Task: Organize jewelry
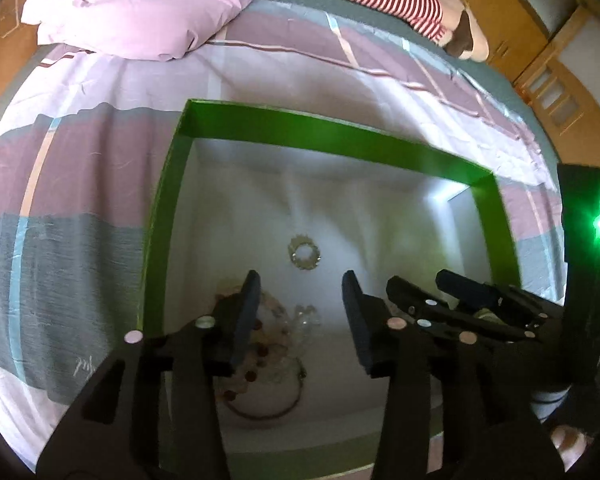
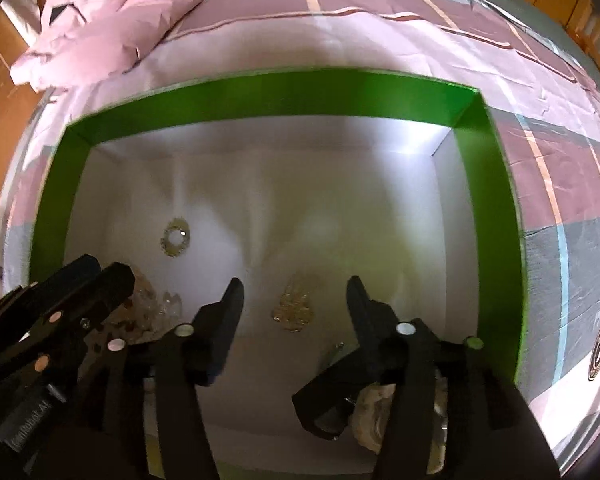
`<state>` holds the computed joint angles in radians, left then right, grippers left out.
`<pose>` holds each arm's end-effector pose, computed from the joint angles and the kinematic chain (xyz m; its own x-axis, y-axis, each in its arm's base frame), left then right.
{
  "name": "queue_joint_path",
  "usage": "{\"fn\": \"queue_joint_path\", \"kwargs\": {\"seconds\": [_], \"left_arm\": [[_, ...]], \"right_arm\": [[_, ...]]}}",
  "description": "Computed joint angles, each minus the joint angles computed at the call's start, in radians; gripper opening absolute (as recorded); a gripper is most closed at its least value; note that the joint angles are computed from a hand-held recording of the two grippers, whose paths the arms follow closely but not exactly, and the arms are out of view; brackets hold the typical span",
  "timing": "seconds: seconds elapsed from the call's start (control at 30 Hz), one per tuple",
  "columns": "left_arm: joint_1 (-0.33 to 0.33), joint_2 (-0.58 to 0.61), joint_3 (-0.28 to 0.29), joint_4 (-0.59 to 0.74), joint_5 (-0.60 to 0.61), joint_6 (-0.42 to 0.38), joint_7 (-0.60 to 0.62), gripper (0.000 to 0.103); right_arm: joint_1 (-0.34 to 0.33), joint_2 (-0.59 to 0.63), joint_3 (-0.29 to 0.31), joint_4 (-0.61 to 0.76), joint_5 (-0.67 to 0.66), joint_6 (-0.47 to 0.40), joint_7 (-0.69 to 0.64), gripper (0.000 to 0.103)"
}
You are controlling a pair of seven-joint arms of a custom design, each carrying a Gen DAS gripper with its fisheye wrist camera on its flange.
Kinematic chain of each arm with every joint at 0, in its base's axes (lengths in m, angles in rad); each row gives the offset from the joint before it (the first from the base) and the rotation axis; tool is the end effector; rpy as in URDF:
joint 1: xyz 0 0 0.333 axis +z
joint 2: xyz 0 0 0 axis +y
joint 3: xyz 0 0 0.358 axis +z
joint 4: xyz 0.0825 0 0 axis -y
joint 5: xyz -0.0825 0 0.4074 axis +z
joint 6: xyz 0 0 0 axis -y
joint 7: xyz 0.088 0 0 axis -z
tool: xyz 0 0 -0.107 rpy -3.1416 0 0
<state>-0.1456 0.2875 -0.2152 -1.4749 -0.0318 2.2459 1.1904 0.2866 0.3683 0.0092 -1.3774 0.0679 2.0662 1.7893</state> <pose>0.6833 -0.2344 0.6066 -0.0002 -0.9659 0.2589 -0.9100 -0.1072 -0.4005 0.7059 0.2175 0.5740 0.0734 -0.9879 -0.1365 -0.9562 -0.0308 -0.2912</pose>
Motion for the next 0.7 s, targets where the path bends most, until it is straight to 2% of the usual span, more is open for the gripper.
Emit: {"fn": "queue_joint_path", "kwargs": {"seconds": [0.07, 0.1, 0.23, 0.3, 0.33, 0.4, 0.5, 0.7], "left_arm": [[-0.018, -0.026, 0.020, -0.025, 0.069, 0.027, -0.056, 0.071], [-0.014, -0.039, 0.019, -0.042, 0.072, 0.049, -0.055, 0.072], [-0.013, -0.098, 0.026, -0.086, 0.113, 0.082, -0.072, 0.073], [-0.026, -0.127, 0.036, -0.108, 0.193, 0.093, -0.116, 0.088], [-0.035, -0.148, 0.041, -0.124, 0.249, 0.089, -0.137, 0.091], [-0.038, -0.192, 0.040, -0.168, 0.316, 0.105, -0.142, 0.093], [-0.038, -0.277, 0.036, -0.258, 0.409, 0.109, -0.174, 0.098], [-0.016, -0.410, 0.046, -0.385, 0.234, 0.160, -0.142, 0.098]], "right_arm": [[-0.006, -0.019, -0.001, -0.018, 0.012, 0.019, 0.007, 0.060], [-0.009, -0.026, 0.000, -0.023, 0.019, 0.026, 0.009, 0.065], [-0.003, -0.080, 0.005, -0.074, 0.009, 0.073, 0.000, 0.071], [0.001, -0.104, 0.013, -0.095, -0.003, 0.091, -0.031, 0.083], [0.004, -0.122, 0.014, -0.118, -0.011, 0.115, -0.041, 0.086], [0.017, -0.176, 0.010, -0.188, -0.067, 0.178, -0.042, 0.093], [0.034, -0.242, 0.010, -0.280, -0.178, 0.257, -0.014, 0.094], [0.014, -0.376, 0.037, -0.449, -0.257, 0.352, 0.027, 0.094]]}}
